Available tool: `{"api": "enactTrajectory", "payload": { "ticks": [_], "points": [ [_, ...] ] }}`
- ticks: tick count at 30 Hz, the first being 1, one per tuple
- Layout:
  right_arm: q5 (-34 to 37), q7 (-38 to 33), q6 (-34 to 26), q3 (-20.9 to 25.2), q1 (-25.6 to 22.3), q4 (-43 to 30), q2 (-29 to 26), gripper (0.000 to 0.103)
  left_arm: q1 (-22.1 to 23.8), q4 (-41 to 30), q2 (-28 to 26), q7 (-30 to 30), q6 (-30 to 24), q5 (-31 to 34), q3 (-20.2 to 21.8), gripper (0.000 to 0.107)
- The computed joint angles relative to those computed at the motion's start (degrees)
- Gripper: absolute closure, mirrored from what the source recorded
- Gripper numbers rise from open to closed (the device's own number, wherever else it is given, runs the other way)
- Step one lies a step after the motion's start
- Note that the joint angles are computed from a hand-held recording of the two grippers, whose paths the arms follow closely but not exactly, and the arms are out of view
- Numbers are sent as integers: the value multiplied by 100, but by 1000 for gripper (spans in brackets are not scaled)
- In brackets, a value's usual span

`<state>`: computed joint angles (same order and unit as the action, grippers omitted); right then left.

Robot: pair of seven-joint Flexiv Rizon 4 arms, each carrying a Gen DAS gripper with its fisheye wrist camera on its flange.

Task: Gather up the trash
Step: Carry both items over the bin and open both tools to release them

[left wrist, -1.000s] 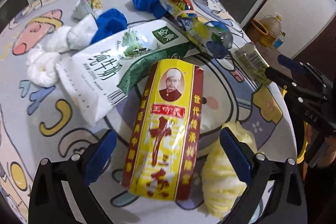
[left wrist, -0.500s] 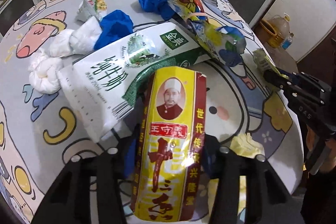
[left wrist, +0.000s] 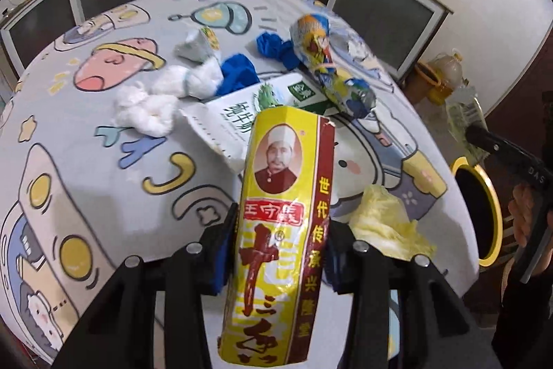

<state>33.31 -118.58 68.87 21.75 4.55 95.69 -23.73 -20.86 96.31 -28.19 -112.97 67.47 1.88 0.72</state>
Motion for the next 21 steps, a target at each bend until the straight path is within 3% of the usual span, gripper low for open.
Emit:
{"api": "enactTrajectory", "payload": {
  "ticks": [5,14,21],
  "points": [
    [689,-500,-149,265,-248,252,441,86,17,494,319,-65,361,102,46,67],
    [1552,-926,-71,-119,24,905,1074,86,52,1050,580,-25,1007,-46,-100,67],
    [1972,-1106,22,-443,94,1222,1358,86,-194,816,464,58,1059,-47,-119,66]
  ]
}}
